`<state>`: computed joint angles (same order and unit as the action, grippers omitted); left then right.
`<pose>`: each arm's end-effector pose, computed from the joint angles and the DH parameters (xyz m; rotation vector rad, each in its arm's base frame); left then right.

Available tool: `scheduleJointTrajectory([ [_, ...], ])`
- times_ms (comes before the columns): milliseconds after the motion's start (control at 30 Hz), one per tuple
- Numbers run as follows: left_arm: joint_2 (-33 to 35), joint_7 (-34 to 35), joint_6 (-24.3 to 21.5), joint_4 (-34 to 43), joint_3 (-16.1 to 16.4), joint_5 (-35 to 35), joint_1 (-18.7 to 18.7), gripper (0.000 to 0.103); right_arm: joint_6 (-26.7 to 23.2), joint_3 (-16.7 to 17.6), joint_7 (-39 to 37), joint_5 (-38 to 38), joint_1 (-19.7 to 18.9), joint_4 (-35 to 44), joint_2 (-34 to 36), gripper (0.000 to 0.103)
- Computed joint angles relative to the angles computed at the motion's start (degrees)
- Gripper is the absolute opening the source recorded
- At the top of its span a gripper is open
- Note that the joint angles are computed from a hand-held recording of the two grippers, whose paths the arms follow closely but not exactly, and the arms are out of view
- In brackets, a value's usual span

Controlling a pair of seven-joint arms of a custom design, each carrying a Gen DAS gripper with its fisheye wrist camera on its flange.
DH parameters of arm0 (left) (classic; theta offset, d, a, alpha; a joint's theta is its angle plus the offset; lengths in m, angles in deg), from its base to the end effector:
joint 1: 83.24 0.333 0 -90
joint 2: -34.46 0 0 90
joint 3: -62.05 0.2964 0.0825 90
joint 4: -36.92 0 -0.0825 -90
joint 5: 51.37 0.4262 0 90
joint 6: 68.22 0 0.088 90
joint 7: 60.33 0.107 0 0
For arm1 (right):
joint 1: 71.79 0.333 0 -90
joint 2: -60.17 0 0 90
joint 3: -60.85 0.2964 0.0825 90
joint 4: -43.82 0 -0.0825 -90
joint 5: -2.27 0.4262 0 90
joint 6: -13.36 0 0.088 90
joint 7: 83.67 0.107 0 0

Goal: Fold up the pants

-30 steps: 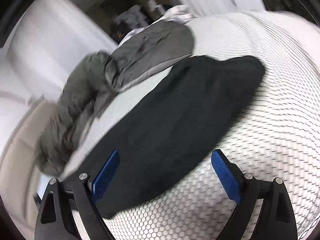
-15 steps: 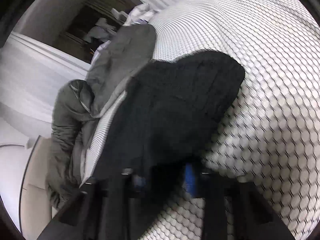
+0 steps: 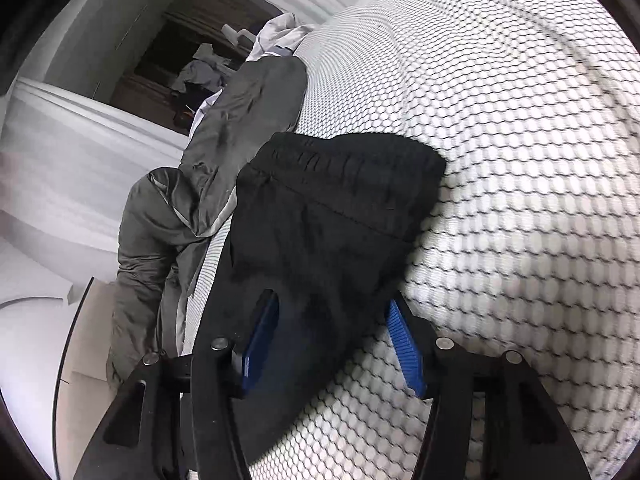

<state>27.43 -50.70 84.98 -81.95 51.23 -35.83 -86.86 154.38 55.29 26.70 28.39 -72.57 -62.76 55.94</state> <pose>0.5865 -0.1632 0.5306 -2.6258 0.8472 -1.0434 0.6259 -0.0718 0.5952 -0.9730 2.1633 -0.1126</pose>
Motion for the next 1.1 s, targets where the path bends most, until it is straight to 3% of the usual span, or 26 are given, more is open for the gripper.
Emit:
scheduleJointTrajectory([
  [33,0.88,-1.32,-2.06,1.32,-0.29,2.0,0.47,0.031,-0.13,-0.07,-1.16,1.17,0.14,0.9,1.08,0.056],
  [100,1.71,-1.97,-3.14,2.15,-0.01,3.15,0.54,0.011,-0.17,0.16,-1.6,0.81,0.06,1.91,2.29,0.051],
  [133,1.84,-2.71,-2.6,2.07,0.15,3.67,0.58,0.006,0.36,0.48,-1.06,-0.36,0.15,2.49,2.98,0.034],
  [200,0.96,-3.88,-2.17,1.47,0.27,4.94,0.65,0.004,1.03,0.79,-1.05,-1.8,0.12,3.0,3.94,0.018],
  [300,-1.1,-3.41,-7.22,2.07,-0.63,8.61,0.44,0.003,1.77,1.38,1.19,-5.71,0.44,2.53,3.57,0.011],
  [433,-7.33,-4.19,-13.78,-1.2,-2.25,11.52,0.32,0.003,0.67,1.8,-1.17,-7.13,1.14,1.46,1.63,0.01],
  [600,-13.69,-1.21,-15.72,-6.62,-1.76,6.37,0.21,0.005,-1.95,1.4,-4.07,-8.51,1.84,-6.0,-6.22,0.01],
  [667,-14.68,0.6,-18.45,-6.81,-2.09,5.05,0.38,0.01,-3.92,1.61,-2.83,-11.4,1.65,-6.76,-7.31,0.014],
  [767,-15.45,1.11,-22.48,-5.45,-3.33,6.43,1.45,0.028,-4.51,2.41,0.99,-16.73,1.02,-6.85,-8.83,0.038],
  [833,-17.14,-0.36,-23.41,-5.55,-4.23,8.32,2.18,0.051,-2.05,3.44,5.38,-22.45,-0.06,-8.16,-11.13,0.048],
  [867,-18.24,-0.87,-23.43,-5.6,-4.85,9.64,2.42,0.056,-0.21,4.63,7.72,-27.19,-0.98,-8.63,-12.14,0.048],
  [967,-18.78,0.38,-19.35,-4.53,-6.34,13.27,2.24,0.074,2.67,6.47,6.84,-36.2,-1.0,-8.93,-13.47,0.057],
  [1033,-17.04,3.49,-15.66,-2.7,-7.02,14.73,1.29,0.103,3.93,5.56,0.8,-34.61,1.88,-8.93,-13.27,0.08],
  [1100,-13.21,7.3,-12.06,0.4,-7.93,15.73,-0.14,0.102,4.3,4.69,-4.82,-30.98,4.6,-8.48,-12.35,0.088],
])
